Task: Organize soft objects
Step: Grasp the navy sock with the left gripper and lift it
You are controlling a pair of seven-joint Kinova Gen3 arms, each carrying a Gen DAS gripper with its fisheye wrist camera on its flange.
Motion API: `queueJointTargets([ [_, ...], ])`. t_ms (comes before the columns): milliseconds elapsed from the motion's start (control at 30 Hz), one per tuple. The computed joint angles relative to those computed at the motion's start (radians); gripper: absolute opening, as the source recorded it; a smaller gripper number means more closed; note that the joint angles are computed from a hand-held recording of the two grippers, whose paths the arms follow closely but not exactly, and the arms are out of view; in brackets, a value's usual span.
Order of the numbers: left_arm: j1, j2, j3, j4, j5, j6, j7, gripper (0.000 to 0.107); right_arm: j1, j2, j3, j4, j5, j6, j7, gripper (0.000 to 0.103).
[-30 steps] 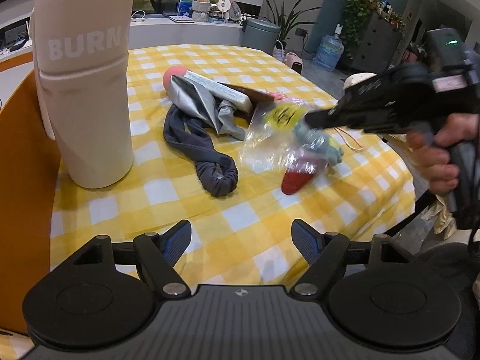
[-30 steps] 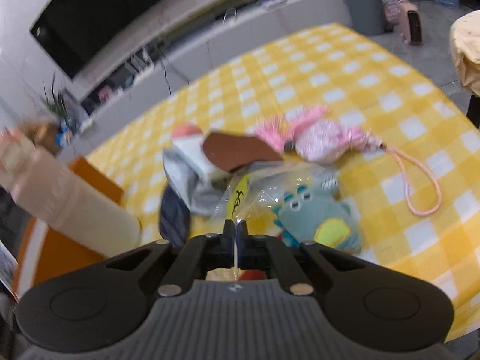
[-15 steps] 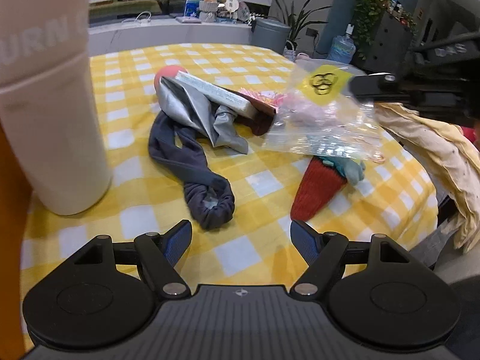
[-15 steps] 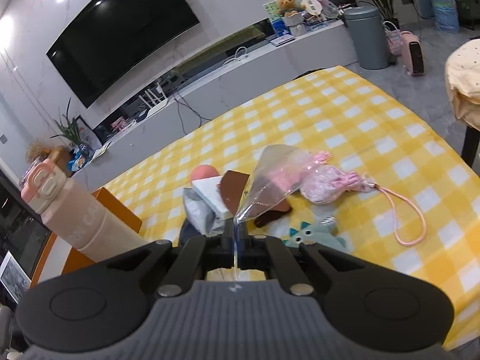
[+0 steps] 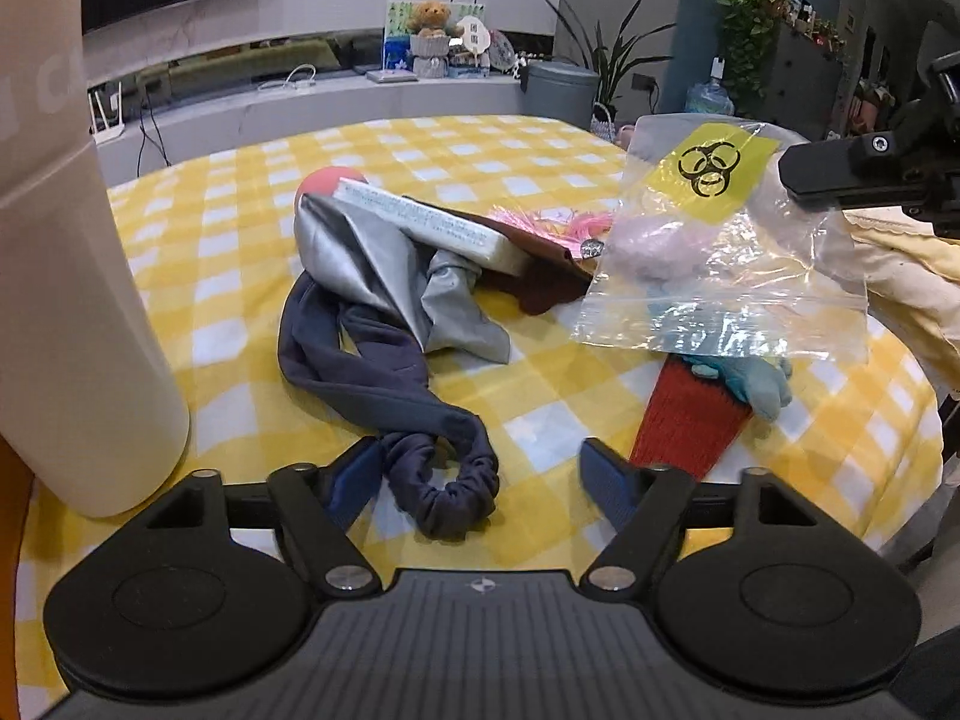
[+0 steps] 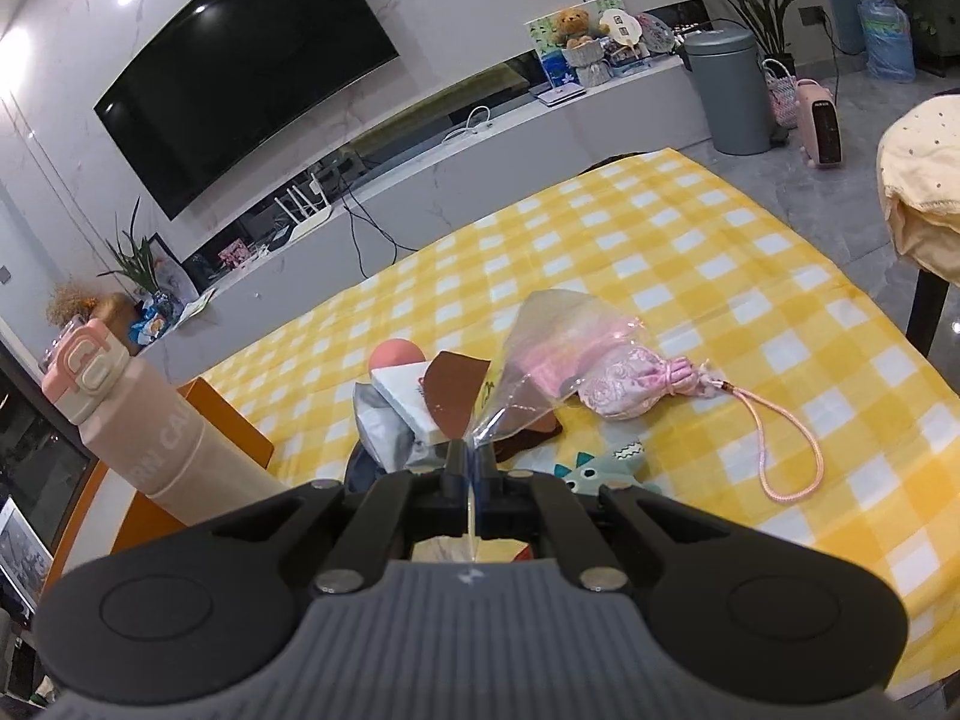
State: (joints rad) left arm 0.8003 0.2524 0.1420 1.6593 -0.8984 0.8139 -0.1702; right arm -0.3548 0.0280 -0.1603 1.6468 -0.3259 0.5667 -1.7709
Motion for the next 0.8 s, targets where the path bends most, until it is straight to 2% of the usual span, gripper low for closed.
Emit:
queueJointTargets([
  [33, 0.011, 0.005, -0.002, -0.004, -0.016, 0.019, 0.009, 0.073, 0.002, -0.001, 0.002, 0.002, -0.003, 0.0, -0.001, 0.0],
  [100, 0.044, 0.019, -0.017, -0.008, -0.055, 0.069, 0.032, 0.051, 0.002, -0.002, 0.003, 0.005, 0.004, 0.0, -0.008, 0.0],
  [133, 0.045, 0.019, -0.017, -0.002, -0.074, 0.074, 0.047, 0.048, 0.003, -0.003, 0.003, 0.005, 0.005, 0.001, -0.008, 0.0],
  [200, 0.032, 0.006, -0.008, 0.017, -0.082, 0.059, 0.07, 0.033, 0.004, -0.006, 0.003, 0.008, -0.007, -0.001, 0.006, 0.0],
  [267, 0.03, 0.004, 0.002, 0.016, -0.086, 0.086, 0.084, 0.019, 0.004, -0.008, 0.003, 0.009, -0.009, -0.004, 0.009, 0.0],
  [400, 0.029, -0.033, 0.005, 0.066, -0.119, 0.068, 0.207, 0.015, 0.0, -0.009, 0.002, 0.007, 0.006, -0.004, 0.002, 0.0],
  [500, 0.025, -0.061, 0.027, 0.084, -0.161, 0.078, 0.243, 0.015, -0.003, -0.01, 0.001, 0.007, 0.021, -0.004, -0.012, 0.0],
  [567, 0.02, -0.083, 0.044, 0.093, -0.184, 0.087, 0.266, 0.015, -0.005, -0.012, 0.0, 0.006, 0.027, -0.005, -0.017, 0.0],
  [667, -0.012, -0.15, 0.074, 0.137, -0.198, 0.035, 0.31, 0.014, -0.008, -0.016, -0.002, 0.006, 0.027, -0.011, -0.012, 0.0],
  [800, -0.034, -0.217, 0.133, 0.169, -0.249, 0.051, 0.362, 0.014, -0.015, -0.021, -0.005, 0.007, 0.04, -0.023, -0.028, 0.0],
])
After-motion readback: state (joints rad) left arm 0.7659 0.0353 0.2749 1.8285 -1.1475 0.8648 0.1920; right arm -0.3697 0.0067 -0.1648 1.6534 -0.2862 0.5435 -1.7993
